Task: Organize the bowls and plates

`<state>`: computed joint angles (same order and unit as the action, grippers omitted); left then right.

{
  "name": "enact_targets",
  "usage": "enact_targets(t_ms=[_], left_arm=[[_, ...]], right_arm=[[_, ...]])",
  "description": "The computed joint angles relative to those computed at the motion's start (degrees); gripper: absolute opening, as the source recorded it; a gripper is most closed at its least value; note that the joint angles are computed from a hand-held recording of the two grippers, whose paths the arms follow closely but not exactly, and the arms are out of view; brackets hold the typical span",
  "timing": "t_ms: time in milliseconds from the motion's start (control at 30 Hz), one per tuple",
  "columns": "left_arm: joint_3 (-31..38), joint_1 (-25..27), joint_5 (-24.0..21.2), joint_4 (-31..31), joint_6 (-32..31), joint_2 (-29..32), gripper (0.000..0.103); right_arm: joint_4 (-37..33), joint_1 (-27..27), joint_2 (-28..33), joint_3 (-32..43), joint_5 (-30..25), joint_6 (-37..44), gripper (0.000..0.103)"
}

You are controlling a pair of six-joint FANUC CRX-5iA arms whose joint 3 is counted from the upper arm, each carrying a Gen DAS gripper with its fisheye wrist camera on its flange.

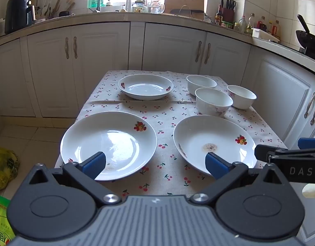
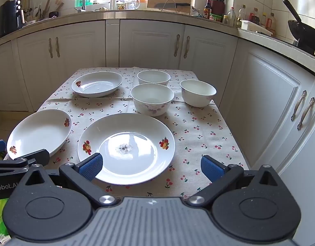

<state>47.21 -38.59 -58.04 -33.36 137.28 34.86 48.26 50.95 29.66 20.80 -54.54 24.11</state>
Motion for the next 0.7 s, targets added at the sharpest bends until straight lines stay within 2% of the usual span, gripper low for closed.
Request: enact_targets(t_ms=[700], left_arm=[[0.44, -0.49, -0.48, -1.28, 0.05, 0.02, 0.102]], right_arm=[[0.44, 0.13, -0.32, -0.37, -0.08, -0.19, 0.103]])
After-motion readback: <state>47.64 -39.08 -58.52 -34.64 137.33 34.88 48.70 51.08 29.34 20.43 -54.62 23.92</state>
